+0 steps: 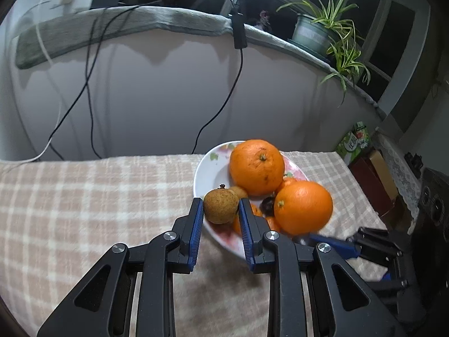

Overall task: Organize fruits
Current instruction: 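Place the plum on the plate with the right gripper while the left gripper places the brown fruit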

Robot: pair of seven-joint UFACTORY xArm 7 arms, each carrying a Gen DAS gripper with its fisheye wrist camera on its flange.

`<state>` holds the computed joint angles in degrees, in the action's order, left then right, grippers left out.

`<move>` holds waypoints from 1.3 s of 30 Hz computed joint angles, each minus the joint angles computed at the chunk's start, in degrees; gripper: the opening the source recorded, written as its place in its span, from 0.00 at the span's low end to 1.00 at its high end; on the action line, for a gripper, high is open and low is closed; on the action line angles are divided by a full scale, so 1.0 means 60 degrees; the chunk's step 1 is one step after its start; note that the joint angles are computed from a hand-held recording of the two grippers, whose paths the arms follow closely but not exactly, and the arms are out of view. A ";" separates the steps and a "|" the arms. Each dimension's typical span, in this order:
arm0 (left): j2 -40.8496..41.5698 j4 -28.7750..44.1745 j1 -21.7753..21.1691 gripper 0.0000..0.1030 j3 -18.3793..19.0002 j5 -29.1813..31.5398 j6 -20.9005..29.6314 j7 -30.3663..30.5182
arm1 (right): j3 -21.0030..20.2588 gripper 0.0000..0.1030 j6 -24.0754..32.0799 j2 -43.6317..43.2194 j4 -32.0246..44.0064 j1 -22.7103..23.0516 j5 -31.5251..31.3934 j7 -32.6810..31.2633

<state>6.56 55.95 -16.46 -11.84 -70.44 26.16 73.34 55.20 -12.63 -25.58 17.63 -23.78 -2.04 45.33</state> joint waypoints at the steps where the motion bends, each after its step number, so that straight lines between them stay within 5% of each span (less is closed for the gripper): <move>1: 0.0104 0.0111 -0.0050 0.23 -0.0026 0.0093 -0.0075 -0.0090 | 0.0054 0.23 -0.0029 0.0048 0.0033 -0.0090 -0.0026 -0.0029; 16: 0.0874 0.0844 -0.0107 0.23 -0.0603 0.0576 -0.0765 -0.0446 | 0.1504 0.23 -0.0338 0.0673 0.0493 -0.1749 0.0172 -0.0706; 36: 0.0669 0.0703 -0.0103 0.24 -0.0692 0.0237 -0.0972 -0.0102 | 0.1787 0.24 -0.0093 0.0467 0.0667 -0.2156 -0.0264 -0.0399; 39: 0.0556 0.0643 -0.0130 0.36 -0.0653 0.0046 -0.0971 0.0079 | 0.1750 0.24 -0.0058 0.0368 0.0615 -0.2084 -0.0314 -0.0303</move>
